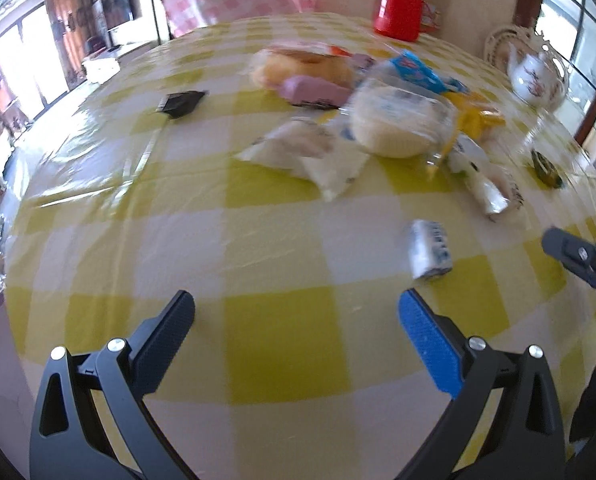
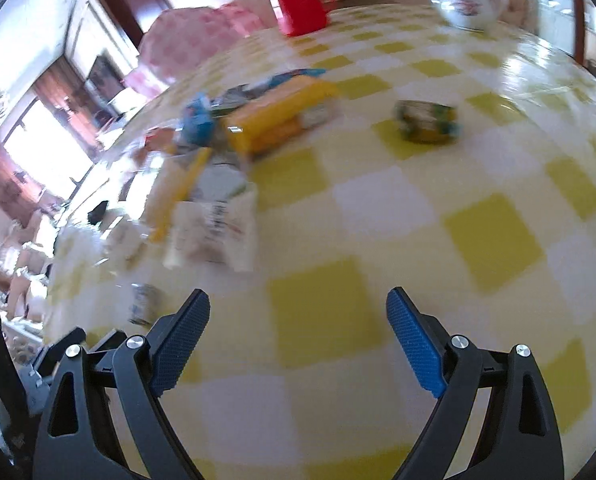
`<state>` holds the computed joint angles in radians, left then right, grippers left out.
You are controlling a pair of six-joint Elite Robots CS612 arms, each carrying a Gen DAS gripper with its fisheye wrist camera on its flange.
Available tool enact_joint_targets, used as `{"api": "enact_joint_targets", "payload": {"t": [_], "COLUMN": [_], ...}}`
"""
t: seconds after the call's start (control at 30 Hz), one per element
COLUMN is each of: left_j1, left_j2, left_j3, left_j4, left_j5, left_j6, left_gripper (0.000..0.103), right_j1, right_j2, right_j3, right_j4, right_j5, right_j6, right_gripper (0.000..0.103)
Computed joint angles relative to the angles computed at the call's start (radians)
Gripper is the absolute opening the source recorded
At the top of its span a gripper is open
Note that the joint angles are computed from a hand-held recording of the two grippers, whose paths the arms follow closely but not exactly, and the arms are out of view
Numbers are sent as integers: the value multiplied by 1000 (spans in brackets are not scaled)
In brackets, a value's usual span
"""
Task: Organize snacks
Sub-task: 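Grasp the white-and-blue candy bar with the left gripper while the right gripper grasps the white pastry packet, then carry both snacks over the purple-rimmed box and open both grippers to drop them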
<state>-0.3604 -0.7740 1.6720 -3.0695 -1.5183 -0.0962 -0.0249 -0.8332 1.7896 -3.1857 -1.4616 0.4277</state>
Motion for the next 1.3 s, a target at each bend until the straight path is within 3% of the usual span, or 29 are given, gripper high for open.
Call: {"api": "enact_joint_targets", "payload": {"t": [0.2,0.37,0.43,0.5,0.77,0.9,0.97,1.0,1.03,1.3], "left_j1": [16,-9,-16,-28,-52,-60,-59,-58,-58,-44], "left_j2": [-16,-24,-21,-18,8,22,29,30,30,14], "left_j3": [33,56,52,48,14,-21,-34,-35,-35,11], "left_j4": [-48,-96,-91,-88,-105,-50,-40,-48,-48,-117], "left_j5": [-39,-56,-74,-75,-83,-86,-91,-94,-93,-131], "left_j6": [29,110,126,141,173,195,185,187,188,154], "left_gripper": [102,102,102,102,101,78,56,33,20,20], "right_j1": [40,65,71,65,30,5,-4,-9,-13,-23], "right_j2": [46,71,72,67,20,10,7,7,8,5], "right_j3": [-112,-165,-160,-139,2,45,59,64,65,93], "right_j4": [99,148,132,109,-112,-189,-208,-214,-216,-276], "right_j5": [-52,-144,-182,-186,-190,-147,-130,-119,-112,-86], "right_j6": [-50,-111,-143,-160,-219,-173,-151,-136,-126,-76], "right_gripper": [87,85,65,56,54,54,54,54,54,54]}}
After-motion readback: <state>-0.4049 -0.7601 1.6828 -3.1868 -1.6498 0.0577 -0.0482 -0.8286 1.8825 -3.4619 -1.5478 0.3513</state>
